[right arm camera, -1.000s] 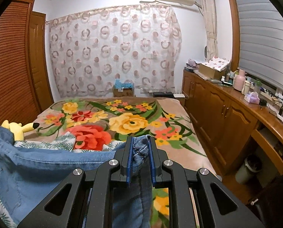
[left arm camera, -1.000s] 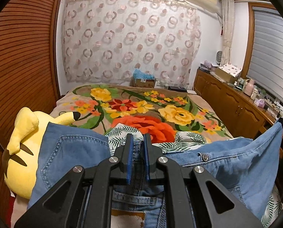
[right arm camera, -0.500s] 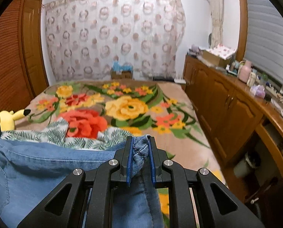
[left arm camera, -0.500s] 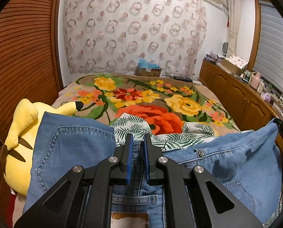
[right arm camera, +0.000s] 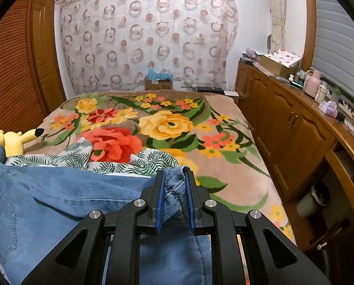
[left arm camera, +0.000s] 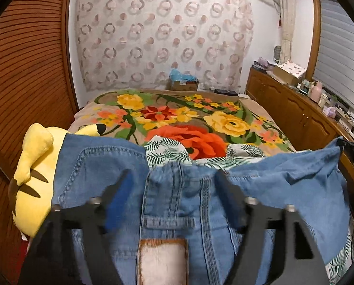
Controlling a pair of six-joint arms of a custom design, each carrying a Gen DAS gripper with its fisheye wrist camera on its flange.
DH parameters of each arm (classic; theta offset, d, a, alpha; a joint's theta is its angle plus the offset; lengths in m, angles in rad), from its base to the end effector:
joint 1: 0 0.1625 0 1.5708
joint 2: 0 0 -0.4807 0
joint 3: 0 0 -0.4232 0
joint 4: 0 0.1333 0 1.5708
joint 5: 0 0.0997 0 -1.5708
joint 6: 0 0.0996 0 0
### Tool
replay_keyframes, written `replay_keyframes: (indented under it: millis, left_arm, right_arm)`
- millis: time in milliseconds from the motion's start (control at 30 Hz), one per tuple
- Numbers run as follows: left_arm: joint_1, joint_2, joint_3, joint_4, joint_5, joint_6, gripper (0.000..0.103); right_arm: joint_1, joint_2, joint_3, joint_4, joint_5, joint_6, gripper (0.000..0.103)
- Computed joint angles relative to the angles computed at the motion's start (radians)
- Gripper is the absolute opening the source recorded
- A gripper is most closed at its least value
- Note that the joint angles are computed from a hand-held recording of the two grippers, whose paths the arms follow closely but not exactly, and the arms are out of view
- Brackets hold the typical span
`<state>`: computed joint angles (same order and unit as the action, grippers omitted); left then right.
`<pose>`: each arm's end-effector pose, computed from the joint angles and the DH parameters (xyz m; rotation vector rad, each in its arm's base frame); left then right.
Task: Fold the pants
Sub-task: 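Open the left tool and release the waistband onto the folded jeans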
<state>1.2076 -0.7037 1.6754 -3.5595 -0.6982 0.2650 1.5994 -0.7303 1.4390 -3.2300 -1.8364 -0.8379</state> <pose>-0.0570 -0.7401 0.1752 0.1269 2.1180 -1.1902 0.1304 -0.8122 0.2330 0.8418 -2.2054 0.9902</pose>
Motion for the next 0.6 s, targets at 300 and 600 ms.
replay_keyframes:
  millis: [300, 600]
  left_arm:
    - [-0.046, -0.001, 0.103, -0.048, 0.02, -0.01, 0.077]
    - [-0.066, 0.009, 0.181, -0.009, -0.007, -0.088, 0.077]
  right_arm:
    - [-0.001, -0.038, 0.066, -0.028, -0.013, -0.019, 0.04]
    - [-0.043, -0.123, 0.213, -0.047, -0.02, -0.027, 0.049]
